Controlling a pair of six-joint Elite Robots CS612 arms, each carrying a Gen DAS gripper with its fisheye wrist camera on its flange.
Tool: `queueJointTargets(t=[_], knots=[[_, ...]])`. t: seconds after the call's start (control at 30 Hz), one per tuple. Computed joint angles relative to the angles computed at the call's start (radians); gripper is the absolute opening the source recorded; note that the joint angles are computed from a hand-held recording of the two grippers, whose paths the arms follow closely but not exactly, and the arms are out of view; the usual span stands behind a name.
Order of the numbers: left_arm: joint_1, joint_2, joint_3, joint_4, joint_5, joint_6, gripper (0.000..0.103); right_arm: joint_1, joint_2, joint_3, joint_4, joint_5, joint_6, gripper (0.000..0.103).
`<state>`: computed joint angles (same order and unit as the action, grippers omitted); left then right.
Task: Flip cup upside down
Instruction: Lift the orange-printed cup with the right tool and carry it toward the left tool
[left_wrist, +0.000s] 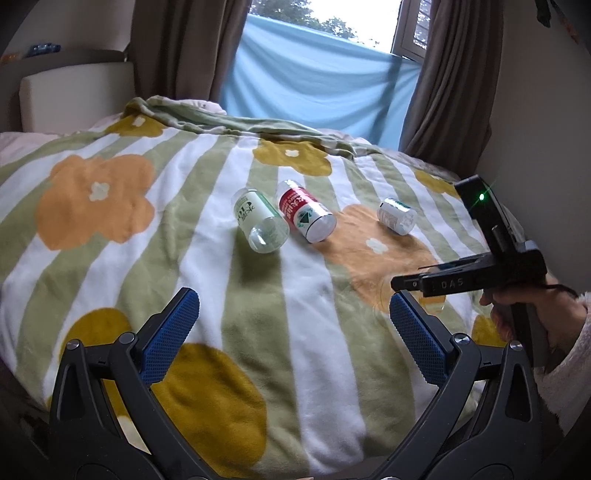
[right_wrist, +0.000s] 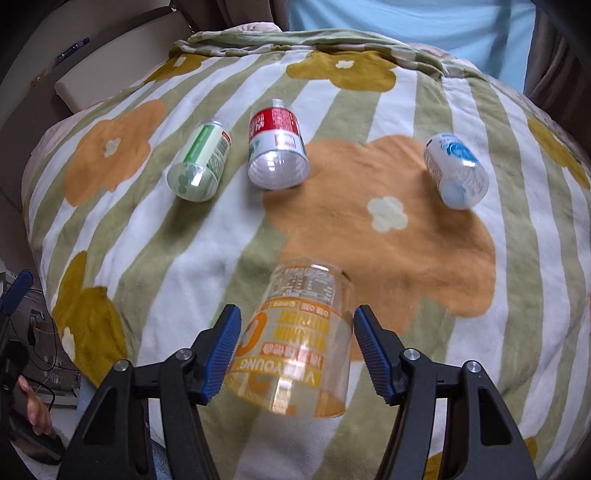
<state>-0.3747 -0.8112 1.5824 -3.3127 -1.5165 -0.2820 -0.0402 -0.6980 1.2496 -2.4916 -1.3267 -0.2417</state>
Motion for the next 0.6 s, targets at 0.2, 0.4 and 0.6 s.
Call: queueJointTargets(t=[0.2, 0.4, 0.6], knots=[[0.0, -0.008, 0.012, 0.007, -0.003, -0.018, 0.103, 0.0, 0.002, 0.008, -0.012, 0.004, 0.027, 0.051], [-0.001, -0.006, 0.015, -0.007, -0.005, -0.012, 0.103, 0.006, -0.019, 0.053, -0.041, -0.042, -0.019, 0.051], [-0.007, -0.006, 0.011, 0.012, -0.021, -0.015, 0.103, -0.006, -0.036, 0.088, -0.018, -0.027, -0.009, 0.051]])
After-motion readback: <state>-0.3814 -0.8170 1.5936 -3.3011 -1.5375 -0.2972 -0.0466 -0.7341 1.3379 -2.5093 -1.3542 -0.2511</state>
